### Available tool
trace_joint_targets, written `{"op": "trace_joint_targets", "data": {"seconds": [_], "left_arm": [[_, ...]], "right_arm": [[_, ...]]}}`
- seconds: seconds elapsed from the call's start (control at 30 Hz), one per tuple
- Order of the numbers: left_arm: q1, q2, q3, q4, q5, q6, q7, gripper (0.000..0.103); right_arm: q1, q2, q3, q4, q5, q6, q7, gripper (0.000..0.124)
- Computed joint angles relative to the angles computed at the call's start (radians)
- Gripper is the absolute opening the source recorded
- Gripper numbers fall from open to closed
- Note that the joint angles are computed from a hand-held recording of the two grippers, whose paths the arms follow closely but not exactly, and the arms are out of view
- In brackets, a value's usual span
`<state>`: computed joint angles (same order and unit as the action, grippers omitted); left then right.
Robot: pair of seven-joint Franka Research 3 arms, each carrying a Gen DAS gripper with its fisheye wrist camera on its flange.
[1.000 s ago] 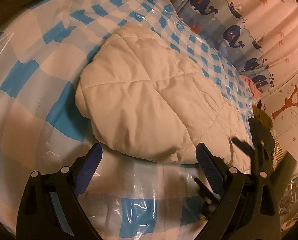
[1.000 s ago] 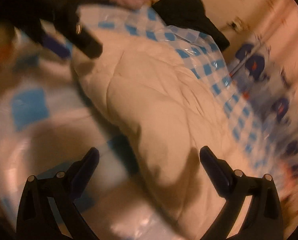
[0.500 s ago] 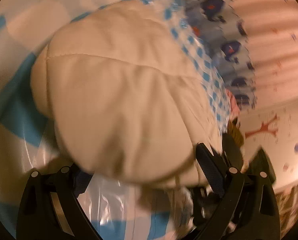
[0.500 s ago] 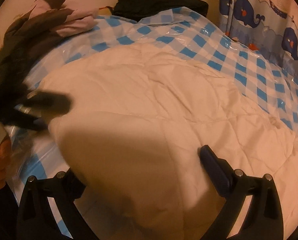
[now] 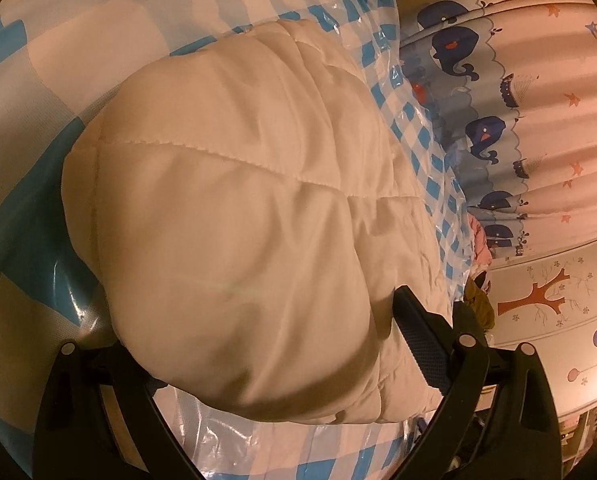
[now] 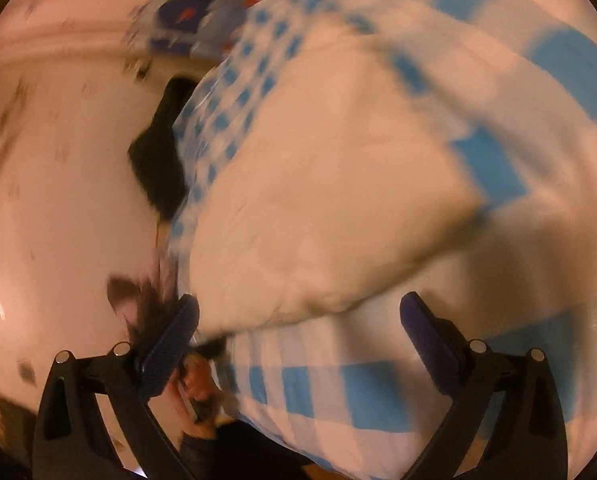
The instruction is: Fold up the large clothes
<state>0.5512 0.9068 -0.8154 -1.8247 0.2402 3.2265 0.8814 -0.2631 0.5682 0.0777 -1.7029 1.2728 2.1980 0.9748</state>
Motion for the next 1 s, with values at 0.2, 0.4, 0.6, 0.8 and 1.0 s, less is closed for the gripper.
{"op": "trace_joint_targets", "data": {"seconds": [0.2,0.4,0.6,0.8,1.0], "left_arm": [[0.035,0.02,-0.02,-0.008,0.011,0.01,0.0,0.091],[-0.01,-0.013,0.029,0.003,0.0,-0.009,-0.008,0.091],[-0.05,-0.035,0.067,0.02,-0.032,-0.036,0.007,0.091],[-0.098,-0.075,0.124,0.021,-0.054,-0.059,0.028,0.077],[-0.285,-0.23,0.33,-0.032,-0.039,-0.022,0.079,0.033]], "right_arm": [[-0.047,0.112,0.049,0.113,0.124,-0.018,-0.041,0.097],[-0.02,0.138,0.052,0.167,0.017,0.051,0.03,0.097],[-0.051,0.154,0.077,0.182,0.038,0.003,-0.021,0.093],[-0.001,0.081,0.057,0.129,-0.01,0.108,-0.105,0.027],[0.013,-0.028,0.065,0.033,0.048,0.162,-0.26,0.024]]}}
